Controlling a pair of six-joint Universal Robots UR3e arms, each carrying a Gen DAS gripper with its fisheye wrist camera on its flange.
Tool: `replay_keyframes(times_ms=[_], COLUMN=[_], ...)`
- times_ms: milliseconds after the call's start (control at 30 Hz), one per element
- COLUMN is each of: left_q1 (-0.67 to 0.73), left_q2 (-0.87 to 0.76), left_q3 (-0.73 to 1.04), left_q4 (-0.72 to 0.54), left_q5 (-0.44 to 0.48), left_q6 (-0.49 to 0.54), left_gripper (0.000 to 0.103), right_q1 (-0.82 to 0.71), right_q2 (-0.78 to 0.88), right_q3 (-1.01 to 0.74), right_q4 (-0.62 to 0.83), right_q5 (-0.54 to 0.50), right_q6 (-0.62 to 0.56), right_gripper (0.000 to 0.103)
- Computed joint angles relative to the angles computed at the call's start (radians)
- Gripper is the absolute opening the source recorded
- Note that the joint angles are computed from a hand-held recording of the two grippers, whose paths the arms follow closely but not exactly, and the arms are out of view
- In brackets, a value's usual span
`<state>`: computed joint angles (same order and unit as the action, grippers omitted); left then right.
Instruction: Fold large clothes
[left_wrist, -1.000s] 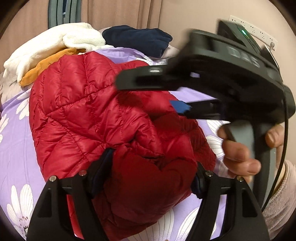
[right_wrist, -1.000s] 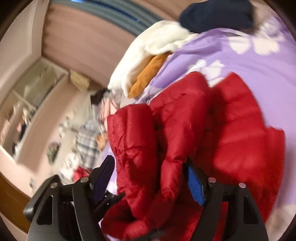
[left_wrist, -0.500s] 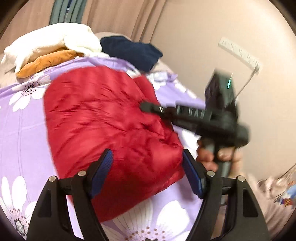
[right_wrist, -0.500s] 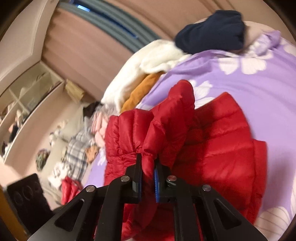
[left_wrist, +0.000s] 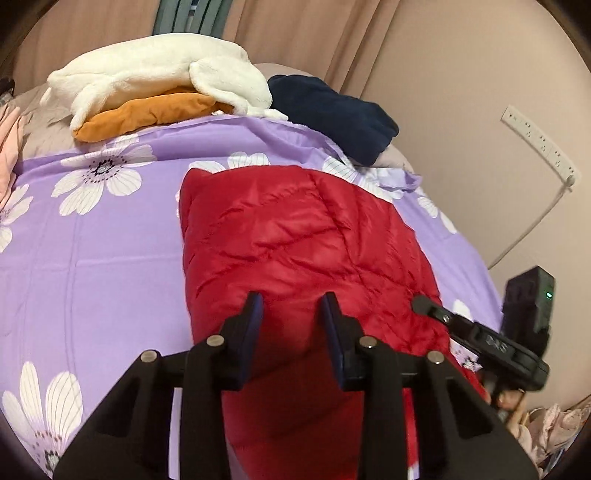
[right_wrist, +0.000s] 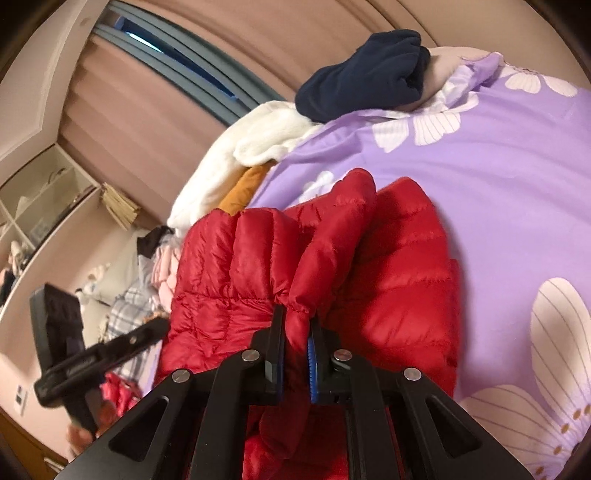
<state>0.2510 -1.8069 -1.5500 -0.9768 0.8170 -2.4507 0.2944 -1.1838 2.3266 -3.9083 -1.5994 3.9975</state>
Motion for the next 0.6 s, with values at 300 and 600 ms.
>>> replay_keyframes(times_ms=[300, 600], left_q1=[-0.095, -0.102], left_q2=[-0.057, -0.049], left_q3=[-0.039, -0.055], left_q4=[0.142, 0.166], left_q5=[0.167, 0.179], left_q6=[0.001, -0.015], left_gripper=[0.032, 0.032], right_q1=[0.004, 0.297], right_q2=[-0.082, -0.233], right_q3=[0.034, -0.154], right_q4=[0.150, 0.438], right_q5=[-0.037, -0.430], right_q6=[-0.011, -0.201], right_gripper=[0.012, 0.013])
